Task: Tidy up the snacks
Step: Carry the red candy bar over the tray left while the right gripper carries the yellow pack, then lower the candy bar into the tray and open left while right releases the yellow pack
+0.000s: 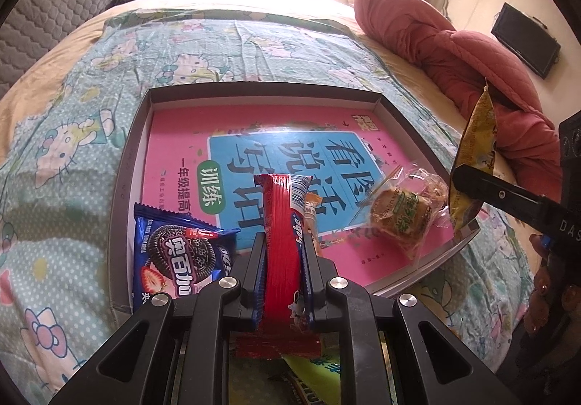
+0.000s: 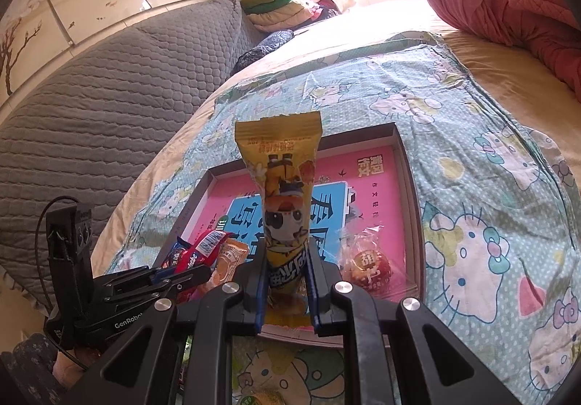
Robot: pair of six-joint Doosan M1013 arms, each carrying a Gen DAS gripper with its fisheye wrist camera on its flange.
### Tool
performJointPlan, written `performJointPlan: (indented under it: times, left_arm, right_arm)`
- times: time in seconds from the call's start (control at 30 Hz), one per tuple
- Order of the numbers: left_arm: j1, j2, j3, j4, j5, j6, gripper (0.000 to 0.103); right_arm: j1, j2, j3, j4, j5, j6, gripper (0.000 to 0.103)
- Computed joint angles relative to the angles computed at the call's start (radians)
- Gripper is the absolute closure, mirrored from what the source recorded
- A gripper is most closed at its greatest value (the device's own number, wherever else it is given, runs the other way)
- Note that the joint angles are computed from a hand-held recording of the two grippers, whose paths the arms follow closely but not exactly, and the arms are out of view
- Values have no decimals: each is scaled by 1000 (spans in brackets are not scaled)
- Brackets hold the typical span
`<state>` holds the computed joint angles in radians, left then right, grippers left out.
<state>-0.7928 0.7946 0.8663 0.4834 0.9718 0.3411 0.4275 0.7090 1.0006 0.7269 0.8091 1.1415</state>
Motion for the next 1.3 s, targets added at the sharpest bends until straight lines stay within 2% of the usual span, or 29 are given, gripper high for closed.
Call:
performJointPlan:
  times: [0.5, 1.07, 1.3]
  left_arm:
    - [2, -4, 6, 0, 2, 0, 86]
    - [4, -15, 25, 9, 4, -24, 85]
    - [4, -15, 24, 2, 0, -16, 85]
  right_arm:
    - [41, 13, -20, -59, 21, -103, 85]
    - [59, 51, -64, -126, 105, -75, 84]
    - [66, 52, -63, -138, 108, -85, 84]
